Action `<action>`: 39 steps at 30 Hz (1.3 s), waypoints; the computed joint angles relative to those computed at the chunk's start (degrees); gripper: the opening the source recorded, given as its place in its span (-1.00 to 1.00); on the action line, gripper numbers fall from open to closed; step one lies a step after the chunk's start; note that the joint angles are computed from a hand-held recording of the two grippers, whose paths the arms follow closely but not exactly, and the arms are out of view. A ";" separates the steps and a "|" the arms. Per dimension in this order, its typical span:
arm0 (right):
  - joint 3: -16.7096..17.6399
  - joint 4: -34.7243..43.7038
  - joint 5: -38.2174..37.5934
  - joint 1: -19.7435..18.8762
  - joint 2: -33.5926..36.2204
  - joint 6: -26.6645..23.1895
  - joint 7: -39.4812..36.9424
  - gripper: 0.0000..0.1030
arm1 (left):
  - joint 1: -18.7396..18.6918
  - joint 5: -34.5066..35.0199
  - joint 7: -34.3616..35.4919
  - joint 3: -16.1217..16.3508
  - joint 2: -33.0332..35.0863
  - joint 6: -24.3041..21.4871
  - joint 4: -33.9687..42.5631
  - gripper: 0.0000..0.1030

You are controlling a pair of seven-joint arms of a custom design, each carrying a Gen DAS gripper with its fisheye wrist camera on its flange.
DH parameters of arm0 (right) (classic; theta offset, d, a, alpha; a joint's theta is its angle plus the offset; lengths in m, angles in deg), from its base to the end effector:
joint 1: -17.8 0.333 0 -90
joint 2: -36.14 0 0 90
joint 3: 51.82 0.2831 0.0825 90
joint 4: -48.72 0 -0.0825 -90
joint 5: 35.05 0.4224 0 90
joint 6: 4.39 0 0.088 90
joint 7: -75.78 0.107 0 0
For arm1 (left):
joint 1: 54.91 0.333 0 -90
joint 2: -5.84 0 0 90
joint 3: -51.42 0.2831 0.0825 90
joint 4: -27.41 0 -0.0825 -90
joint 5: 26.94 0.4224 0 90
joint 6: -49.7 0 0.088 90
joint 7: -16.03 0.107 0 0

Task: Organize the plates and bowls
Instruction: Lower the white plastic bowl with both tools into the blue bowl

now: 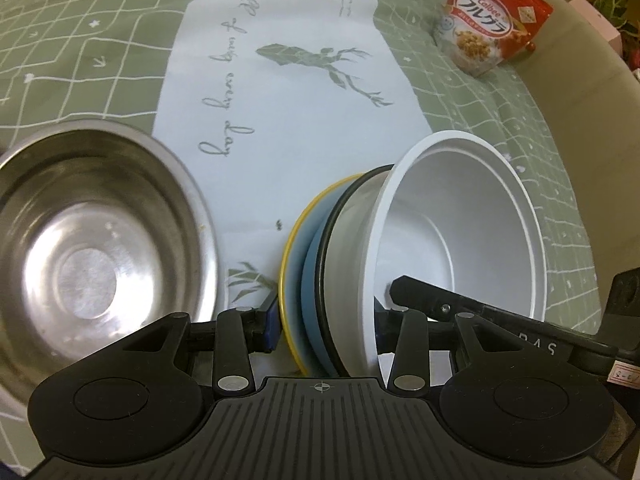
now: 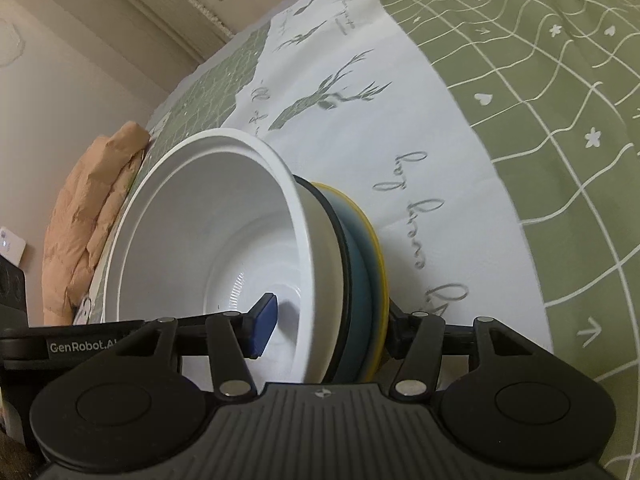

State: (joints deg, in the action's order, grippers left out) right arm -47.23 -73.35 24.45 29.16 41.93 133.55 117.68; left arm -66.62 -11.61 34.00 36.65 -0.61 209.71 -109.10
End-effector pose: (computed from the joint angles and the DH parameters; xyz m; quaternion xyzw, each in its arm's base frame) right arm 0.5774 0.1705 0.3250 -0.7653 0.5234 0.1118 0.3576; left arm 0.4916 -0.2585 0.3624 -0.8432 0.4659 -0.2586 0.0711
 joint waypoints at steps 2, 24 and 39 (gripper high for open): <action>0.12 -0.67 -0.58 0.19 -0.63 -0.11 -0.47 0.09 | -0.11 -0.38 -0.08 -0.03 -0.89 -0.06 -0.87 -0.16; 1.47 -4.42 2.42 3.82 -4.27 19.87 -14.30 0.53 | 2.02 10.42 -9.32 -2.17 -3.61 -2.00 -1.22 -0.24; 1.28 -5.96 10.17 6.87 -5.88 27.14 -24.83 0.84 | 2.33 14.99 -11.53 -2.51 -3.92 -5.96 0.11 -0.29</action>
